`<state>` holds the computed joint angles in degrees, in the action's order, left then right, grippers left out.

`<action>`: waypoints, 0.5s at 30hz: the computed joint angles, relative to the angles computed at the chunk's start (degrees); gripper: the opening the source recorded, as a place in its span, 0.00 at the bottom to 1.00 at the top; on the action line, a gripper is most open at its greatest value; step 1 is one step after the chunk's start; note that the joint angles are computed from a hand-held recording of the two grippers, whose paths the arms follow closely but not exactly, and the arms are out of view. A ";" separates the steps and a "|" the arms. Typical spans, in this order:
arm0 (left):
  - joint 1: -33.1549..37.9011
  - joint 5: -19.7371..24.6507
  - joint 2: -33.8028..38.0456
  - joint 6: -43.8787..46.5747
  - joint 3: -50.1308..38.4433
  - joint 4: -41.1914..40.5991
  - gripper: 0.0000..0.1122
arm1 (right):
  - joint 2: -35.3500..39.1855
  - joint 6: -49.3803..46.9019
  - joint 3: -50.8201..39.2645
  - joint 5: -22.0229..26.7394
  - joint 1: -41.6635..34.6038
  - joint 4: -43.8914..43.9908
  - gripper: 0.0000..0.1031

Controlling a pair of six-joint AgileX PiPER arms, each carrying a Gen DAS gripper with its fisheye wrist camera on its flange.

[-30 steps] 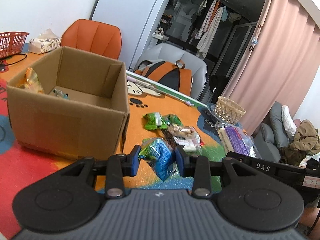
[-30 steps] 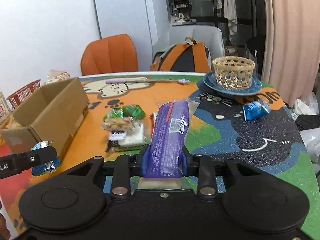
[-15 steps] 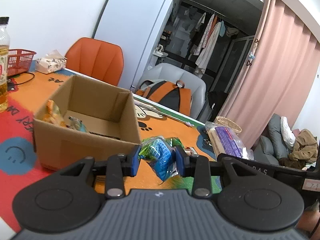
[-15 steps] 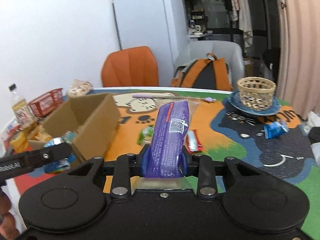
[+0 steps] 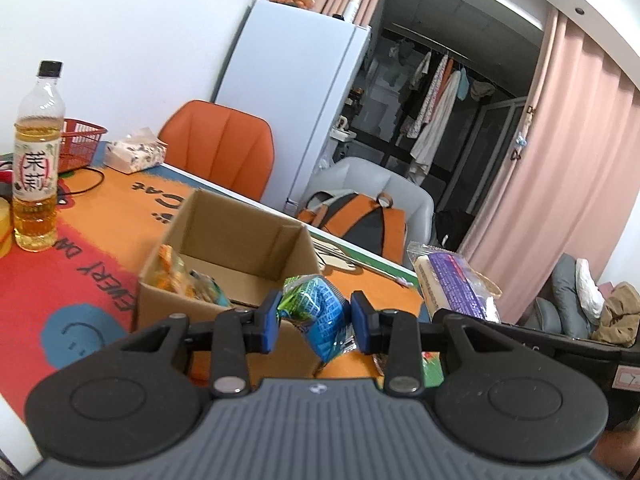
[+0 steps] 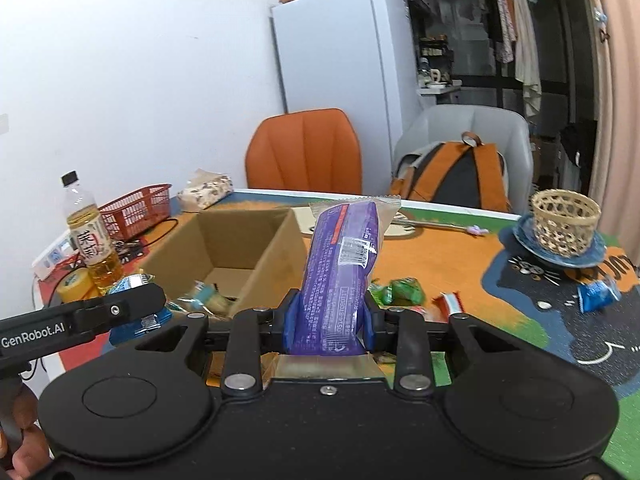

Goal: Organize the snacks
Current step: 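Carry purple packet with right tool over box while left tool carries blue packet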

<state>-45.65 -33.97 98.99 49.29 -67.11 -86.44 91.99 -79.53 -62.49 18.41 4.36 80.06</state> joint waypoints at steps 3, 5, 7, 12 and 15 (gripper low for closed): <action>0.98 -0.01 -0.92 -0.85 1.04 0.72 0.32 | 0.29 1.11 -1.03 0.02 1.29 -0.76 0.30; 1.50 -0.05 -1.42 -1.05 1.55 1.00 0.32 | 0.68 1.78 -1.92 0.08 2.05 -1.18 0.30; 2.16 0.20 -1.85 -1.39 2.01 1.41 0.32 | 1.25 2.69 -2.96 -0.67 3.20 -2.08 0.30; 4.64 1.83 -2.60 -3.45 3.31 3.81 0.32 | 2.59 7.25 -5.14 -2.28 5.69 -6.53 0.30; 6.07 2.64 -2.89 -4.81 3.96 5.21 0.32 | 3.51 9.03 -6.23 -3.18 7.04 -8.17 0.30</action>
